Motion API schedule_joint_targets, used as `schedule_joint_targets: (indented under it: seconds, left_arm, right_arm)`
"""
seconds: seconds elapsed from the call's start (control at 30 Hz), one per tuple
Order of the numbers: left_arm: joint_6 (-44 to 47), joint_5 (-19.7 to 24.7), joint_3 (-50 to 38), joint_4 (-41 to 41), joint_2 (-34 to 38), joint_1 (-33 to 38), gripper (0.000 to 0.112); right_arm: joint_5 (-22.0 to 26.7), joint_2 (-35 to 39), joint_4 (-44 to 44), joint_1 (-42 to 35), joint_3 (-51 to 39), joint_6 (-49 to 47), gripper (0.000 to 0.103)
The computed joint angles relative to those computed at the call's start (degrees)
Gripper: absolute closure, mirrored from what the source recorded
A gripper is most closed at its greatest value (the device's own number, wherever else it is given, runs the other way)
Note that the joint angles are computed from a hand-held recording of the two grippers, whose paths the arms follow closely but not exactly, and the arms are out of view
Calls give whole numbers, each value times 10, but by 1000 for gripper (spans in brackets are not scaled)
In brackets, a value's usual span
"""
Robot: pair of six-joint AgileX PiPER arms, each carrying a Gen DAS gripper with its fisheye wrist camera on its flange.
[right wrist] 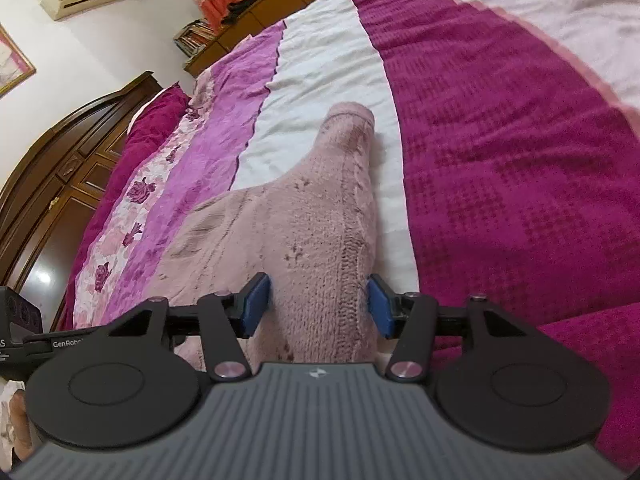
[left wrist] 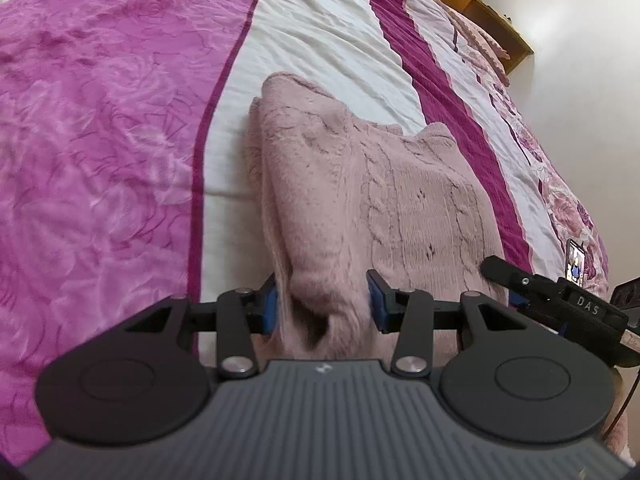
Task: Fold small clothes
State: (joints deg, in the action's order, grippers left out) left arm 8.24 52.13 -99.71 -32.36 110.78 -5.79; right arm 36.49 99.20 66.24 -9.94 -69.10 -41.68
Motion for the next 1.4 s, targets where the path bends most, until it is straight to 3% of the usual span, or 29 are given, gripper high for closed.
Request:
schedule_joint_targets:
  seconds: [0.27, 0.43, 0.57, 0.73, 0.9, 1.03, 1.4]
  left_arm:
    - [-78, -46, 57, 119, -45, -20, 60]
    - [-124, -61, 69, 174, -45, -41, 57]
    - [-155, -67, 81, 214, -59, -57, 56]
    - [-221, -63, 93, 283, -78, -88, 48]
    - [-284, -70, 120, 346, -101, -118, 46]
    - [-327, -66, 138, 382, -117, -140, 36]
    - [-377, -56, 163, 446, -124, -191, 36]
  right_arm:
    - [-19, -70, 10, 3, 60, -94, 51]
    - [-105, -61, -72, 60, 75, -66, 50]
    - [-106, -67, -44, 56, 87, -79, 49]
    - [-96, -87, -41, 48, 101, -61, 42]
    - [-97, -125, -40, 55, 132, -75, 41]
    - [-100, -147, -51, 58, 149, -51, 24]
    - [-122, -161, -202, 96, 157, 94, 17]
